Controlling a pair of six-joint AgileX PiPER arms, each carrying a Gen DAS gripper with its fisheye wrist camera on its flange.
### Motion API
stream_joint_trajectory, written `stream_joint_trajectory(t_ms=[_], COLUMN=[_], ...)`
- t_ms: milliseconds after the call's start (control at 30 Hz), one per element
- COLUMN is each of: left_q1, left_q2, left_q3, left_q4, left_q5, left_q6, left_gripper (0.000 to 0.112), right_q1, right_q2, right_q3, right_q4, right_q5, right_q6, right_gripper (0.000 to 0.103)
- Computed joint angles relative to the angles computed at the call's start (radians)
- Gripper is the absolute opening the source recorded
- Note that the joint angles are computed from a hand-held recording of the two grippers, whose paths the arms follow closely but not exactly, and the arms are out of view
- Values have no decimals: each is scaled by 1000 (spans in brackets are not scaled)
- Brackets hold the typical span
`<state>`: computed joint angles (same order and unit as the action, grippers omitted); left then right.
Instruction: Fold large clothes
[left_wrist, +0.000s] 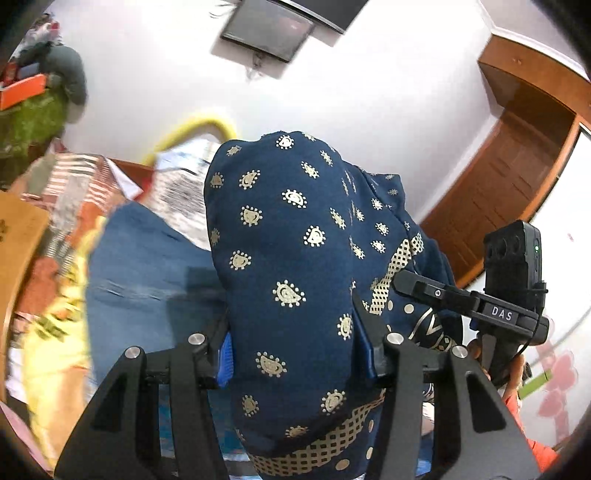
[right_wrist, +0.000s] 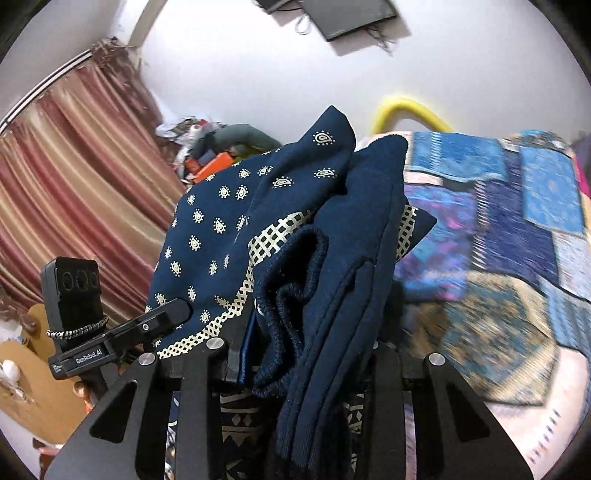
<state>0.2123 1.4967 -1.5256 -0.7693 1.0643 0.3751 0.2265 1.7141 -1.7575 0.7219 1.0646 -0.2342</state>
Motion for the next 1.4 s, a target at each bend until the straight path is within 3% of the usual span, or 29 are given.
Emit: stream_joint_trajectory(t_ms=[233,367,467,533,733,900,1067,1200,1400], left_q1=[137,146,168,178,97,48,38,-15,-19], left_q2=[160,304,386,405,331,212,36,-146,-384], left_q3=[-76,-97,-101,-97,-57,23,106,165,175], left_q4=[23,64,45,8,169,317,341,468,466], left_q5=[13,-33,-51,-59,-140,-211,-211,-242,-176], left_q6=[73,104,157,200,127,5,11,-76,-98], left_gripper=[51,53,58,61,64,64,63,64,64], right_q1=[125,145,158,147,141,218,224,252,370], right_q2=[281,457,590,604,501,324,149,-27,-258], right_q3=[-244,-370,-460,-440,-343,-201,-98,5,118], right_q4=[-23,-42,-99,-83,-179,-407,-406,-414,-579], right_q5=[-20,1,14,-7,-12,-109,-144,-193,-277], right_q6=[63,83,128,104,117,217,201,208,327], right_gripper=[30,31,35,41,46,46,46,46,46])
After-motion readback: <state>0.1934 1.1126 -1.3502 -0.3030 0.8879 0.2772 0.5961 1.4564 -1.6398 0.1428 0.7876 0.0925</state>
